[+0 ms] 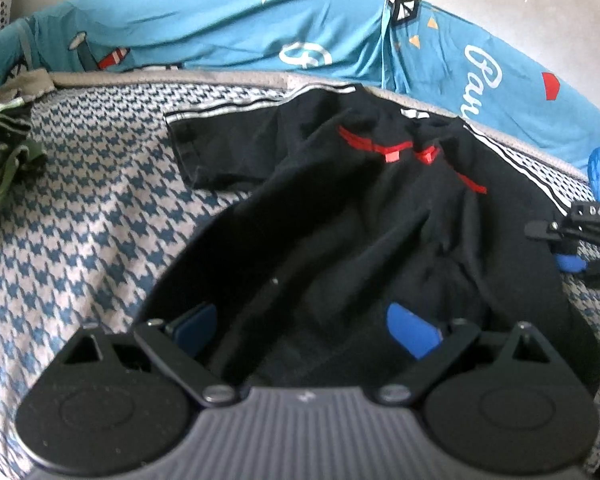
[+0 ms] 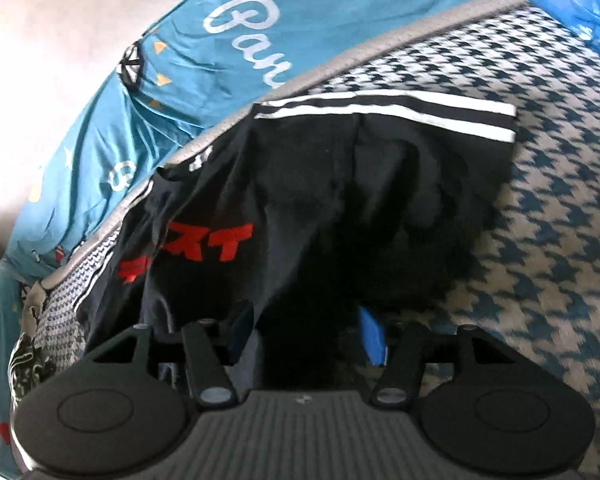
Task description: Fold clothes
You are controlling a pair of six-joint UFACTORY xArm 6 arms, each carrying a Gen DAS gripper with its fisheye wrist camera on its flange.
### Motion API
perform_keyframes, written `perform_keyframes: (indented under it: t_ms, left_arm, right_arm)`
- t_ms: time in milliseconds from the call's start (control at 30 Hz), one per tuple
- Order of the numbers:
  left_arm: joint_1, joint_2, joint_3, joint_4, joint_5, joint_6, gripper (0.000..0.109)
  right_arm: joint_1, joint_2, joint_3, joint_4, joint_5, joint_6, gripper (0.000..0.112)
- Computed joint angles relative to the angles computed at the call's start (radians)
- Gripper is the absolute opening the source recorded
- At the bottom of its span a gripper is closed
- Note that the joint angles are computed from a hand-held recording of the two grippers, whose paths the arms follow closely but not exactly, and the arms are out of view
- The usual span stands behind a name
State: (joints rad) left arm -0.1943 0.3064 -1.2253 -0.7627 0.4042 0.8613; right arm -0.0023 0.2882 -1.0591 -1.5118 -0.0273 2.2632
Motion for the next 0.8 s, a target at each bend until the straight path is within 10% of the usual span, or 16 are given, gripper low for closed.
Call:
perform_keyframes:
  t_ms: [200,367,533,800]
  left_arm:
    - [-0.007,0.026,-0.007,0.060,0.004,-0.065,0.096]
    - [-0.017,0.029,0.003,0.073,-0.018,-0.073,0.097]
    - [-0.023,0.026,0.008,0.046,-0.019,-0.048,0.098]
    - [-0.036,0.023,0.017,0.047,-0.033,-0.032,0.098]
  right_arm:
    - [0.014,0.021,-0.022,0.084,0.070,-0.119,0.016]
    - [0.032,0.011,-0.050,-0.055,0.151,-0.018,0.013]
    - [0.096,-0.072,-0.027,-0.288,0.426,0.232,0.012]
    - [0.043,-0.077,-0.018,-0.016,0.422,0.069,0.025]
